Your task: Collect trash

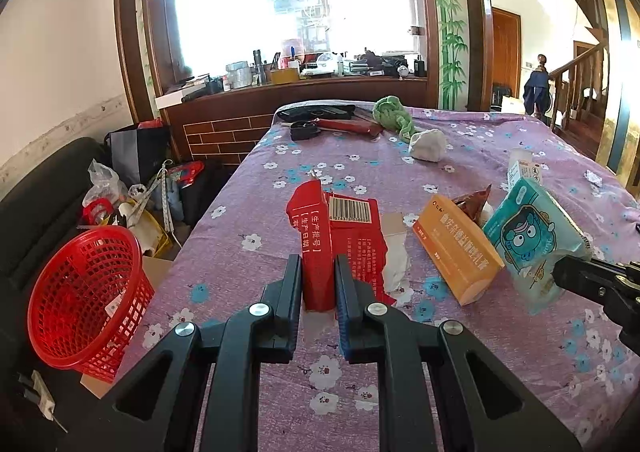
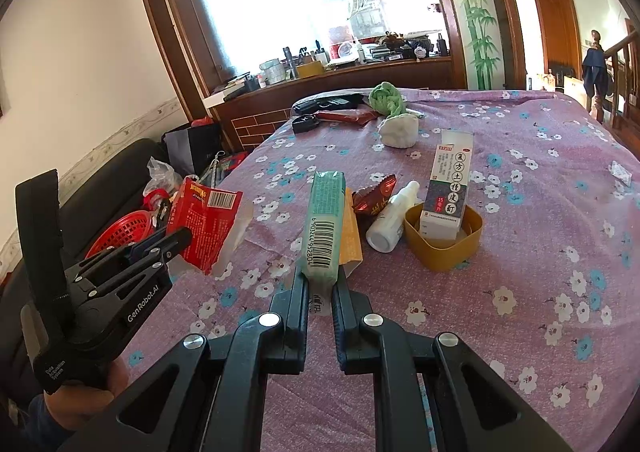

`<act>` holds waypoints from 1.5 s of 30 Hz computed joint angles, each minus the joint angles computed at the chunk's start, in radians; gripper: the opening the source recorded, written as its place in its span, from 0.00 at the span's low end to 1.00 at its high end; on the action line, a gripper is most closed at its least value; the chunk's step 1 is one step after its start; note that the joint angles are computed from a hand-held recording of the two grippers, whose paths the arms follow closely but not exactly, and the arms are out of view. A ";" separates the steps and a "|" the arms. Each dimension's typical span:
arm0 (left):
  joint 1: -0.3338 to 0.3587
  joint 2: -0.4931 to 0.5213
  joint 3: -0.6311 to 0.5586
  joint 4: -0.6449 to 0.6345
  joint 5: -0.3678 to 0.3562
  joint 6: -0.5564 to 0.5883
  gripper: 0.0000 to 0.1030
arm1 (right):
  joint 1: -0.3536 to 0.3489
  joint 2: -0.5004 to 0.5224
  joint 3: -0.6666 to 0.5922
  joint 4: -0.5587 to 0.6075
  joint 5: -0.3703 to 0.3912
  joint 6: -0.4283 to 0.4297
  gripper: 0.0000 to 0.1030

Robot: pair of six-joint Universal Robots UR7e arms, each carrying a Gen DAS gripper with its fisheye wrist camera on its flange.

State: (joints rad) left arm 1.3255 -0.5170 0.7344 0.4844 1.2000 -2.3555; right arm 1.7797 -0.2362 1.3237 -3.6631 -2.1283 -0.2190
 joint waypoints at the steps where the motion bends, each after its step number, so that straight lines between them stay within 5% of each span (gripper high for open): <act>1: 0.000 0.000 -0.001 0.001 0.000 0.000 0.14 | 0.001 0.000 0.000 0.000 -0.001 0.001 0.12; 26: 0.013 -0.004 -0.032 0.009 0.002 -0.008 0.14 | 0.002 0.008 -0.034 0.067 0.015 0.003 0.12; 45: 0.060 0.009 -0.204 0.072 -0.001 -0.075 0.15 | 0.033 0.077 -0.225 0.299 0.095 -0.014 0.12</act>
State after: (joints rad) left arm 1.3850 -0.5080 0.5306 0.5560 1.1986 -2.4301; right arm 1.8123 -0.1588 1.0988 -3.3639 -2.0329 -0.2335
